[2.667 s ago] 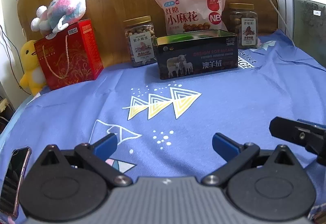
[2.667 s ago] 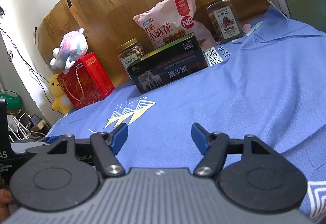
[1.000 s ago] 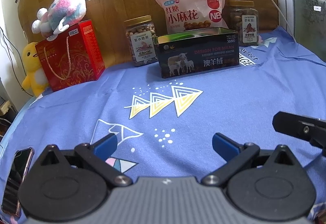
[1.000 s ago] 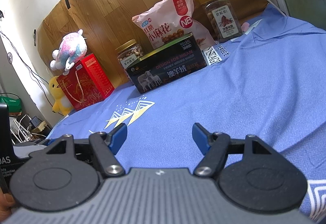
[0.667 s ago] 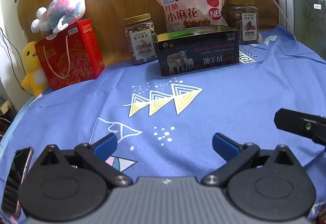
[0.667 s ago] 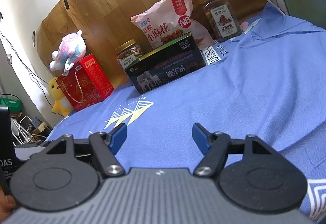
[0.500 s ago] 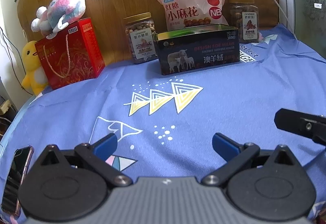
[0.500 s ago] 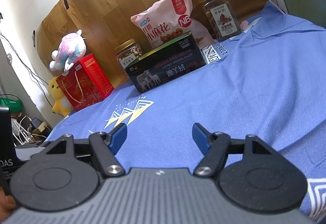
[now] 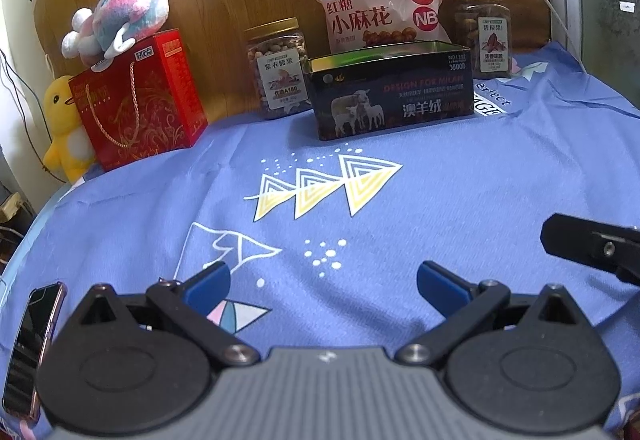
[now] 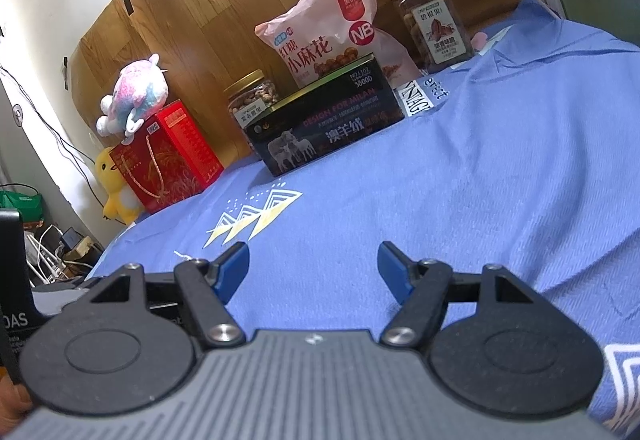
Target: Organize snacks
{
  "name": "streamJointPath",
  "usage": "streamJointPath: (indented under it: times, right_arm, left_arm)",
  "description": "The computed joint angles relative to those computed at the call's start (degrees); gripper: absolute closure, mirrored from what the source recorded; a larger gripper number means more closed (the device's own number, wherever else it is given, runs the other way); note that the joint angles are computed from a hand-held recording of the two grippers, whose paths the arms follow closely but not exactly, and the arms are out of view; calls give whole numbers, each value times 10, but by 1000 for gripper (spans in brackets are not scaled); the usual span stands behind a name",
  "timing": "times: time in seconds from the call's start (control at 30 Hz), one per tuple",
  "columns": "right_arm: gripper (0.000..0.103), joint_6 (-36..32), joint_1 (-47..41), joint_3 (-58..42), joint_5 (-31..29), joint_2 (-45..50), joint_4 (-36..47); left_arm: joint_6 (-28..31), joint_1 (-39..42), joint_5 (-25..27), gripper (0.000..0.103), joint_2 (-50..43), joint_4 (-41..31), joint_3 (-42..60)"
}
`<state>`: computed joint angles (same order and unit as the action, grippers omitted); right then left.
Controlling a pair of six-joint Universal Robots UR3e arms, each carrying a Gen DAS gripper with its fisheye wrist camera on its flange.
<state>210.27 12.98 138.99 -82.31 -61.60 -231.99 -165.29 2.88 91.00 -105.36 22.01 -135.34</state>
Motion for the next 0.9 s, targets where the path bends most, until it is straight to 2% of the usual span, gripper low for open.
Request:
streamJointPath:
  times: [0.9]
  right_arm:
    - [29,8,1,1,1,0,5]
  left_arm:
    - [0,-3,14,0,-8,7,2]
